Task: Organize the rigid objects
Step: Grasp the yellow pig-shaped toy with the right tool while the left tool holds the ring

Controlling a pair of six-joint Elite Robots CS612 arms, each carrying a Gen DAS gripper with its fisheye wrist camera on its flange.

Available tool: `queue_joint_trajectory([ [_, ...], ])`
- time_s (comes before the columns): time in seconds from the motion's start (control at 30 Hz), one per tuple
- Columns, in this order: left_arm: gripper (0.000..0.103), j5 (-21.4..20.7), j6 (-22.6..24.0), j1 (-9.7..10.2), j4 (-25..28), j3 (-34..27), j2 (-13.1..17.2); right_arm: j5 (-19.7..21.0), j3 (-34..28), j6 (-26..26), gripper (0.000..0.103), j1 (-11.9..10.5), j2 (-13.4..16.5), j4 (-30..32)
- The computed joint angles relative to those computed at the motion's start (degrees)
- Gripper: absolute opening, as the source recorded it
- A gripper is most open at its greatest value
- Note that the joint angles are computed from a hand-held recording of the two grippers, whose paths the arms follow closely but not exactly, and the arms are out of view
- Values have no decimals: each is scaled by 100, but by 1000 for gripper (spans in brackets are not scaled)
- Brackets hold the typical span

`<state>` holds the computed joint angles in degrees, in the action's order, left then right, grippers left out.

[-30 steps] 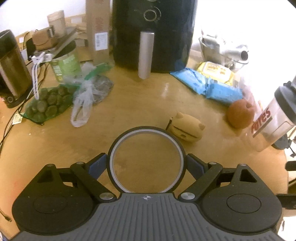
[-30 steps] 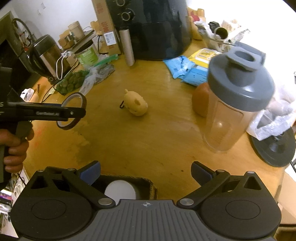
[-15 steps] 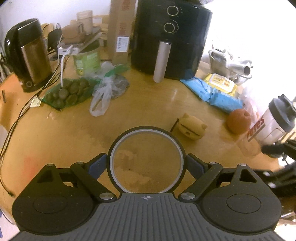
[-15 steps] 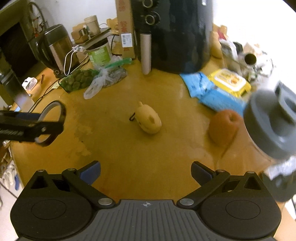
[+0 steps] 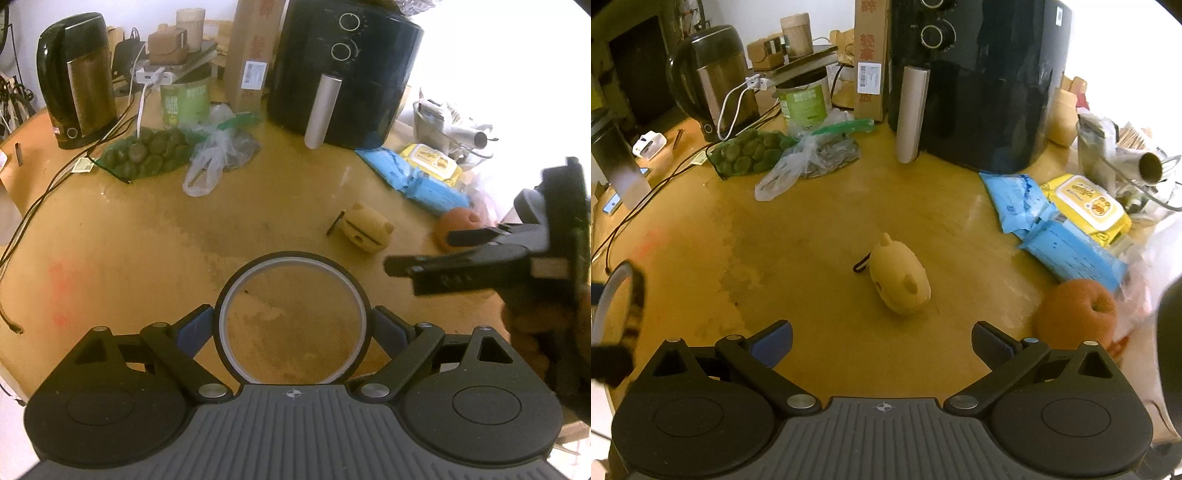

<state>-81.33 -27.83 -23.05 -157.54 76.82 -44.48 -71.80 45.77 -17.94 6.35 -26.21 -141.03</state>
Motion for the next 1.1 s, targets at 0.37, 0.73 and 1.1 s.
queue_joint_trajectory([
  [0.37, 92, 129, -48, -42, -272, 214, -164, -203, -1085, -143, 90, 57, 644, 541],
  [0.73, 92, 293, -390, -95, -331, 605, -417, -416, -1875, -560, 76, 163, 1114, 896],
  [1.1, 92, 316, -701, -138, -423, 896, -585, -662, -3024, -606, 53, 251, 1728, 1511],
])
